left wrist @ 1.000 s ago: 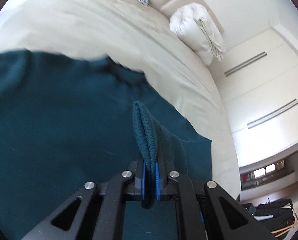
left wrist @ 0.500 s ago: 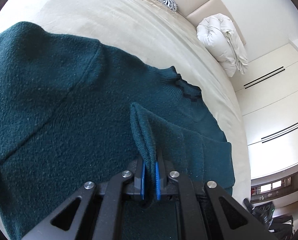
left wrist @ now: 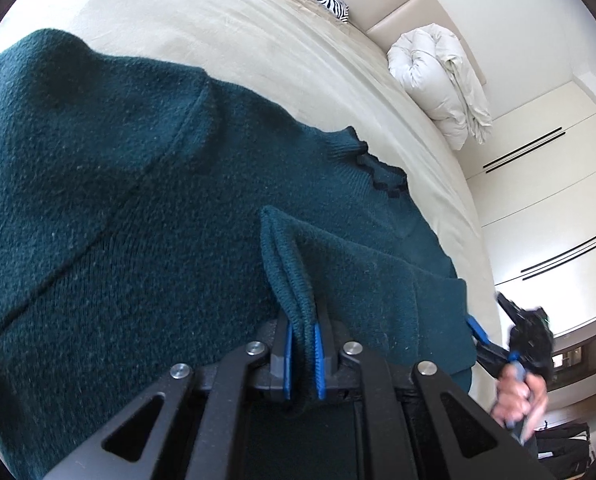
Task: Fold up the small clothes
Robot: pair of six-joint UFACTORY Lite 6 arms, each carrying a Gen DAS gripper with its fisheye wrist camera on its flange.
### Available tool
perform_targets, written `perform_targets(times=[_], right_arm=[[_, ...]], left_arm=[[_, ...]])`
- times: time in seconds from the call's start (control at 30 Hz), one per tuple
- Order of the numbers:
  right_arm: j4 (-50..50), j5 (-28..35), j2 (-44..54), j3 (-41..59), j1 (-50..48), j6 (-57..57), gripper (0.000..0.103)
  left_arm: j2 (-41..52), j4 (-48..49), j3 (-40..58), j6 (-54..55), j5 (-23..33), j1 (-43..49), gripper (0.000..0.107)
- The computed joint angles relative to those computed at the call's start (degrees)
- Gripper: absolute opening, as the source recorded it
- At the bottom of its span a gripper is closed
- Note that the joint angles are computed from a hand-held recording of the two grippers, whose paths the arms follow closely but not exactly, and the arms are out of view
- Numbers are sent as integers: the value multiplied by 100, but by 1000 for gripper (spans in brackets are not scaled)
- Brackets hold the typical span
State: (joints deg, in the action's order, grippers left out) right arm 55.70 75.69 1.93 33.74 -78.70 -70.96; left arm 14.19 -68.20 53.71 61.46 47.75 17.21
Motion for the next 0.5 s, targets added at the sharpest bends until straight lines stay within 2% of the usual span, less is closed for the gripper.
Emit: perform_targets(times=[0.13,0.37,0.5], right_arm=[[603,-533,1007,685,730,256,59],[1090,-391,1994,1654,1266,678,59],[877,-167,1929,1423,1204,396,58]], left_arm=[[127,-196,18,311,47,53,12],[150,-490,-71,727,111,206,11],[211,-510,-40,738,143,223,11]])
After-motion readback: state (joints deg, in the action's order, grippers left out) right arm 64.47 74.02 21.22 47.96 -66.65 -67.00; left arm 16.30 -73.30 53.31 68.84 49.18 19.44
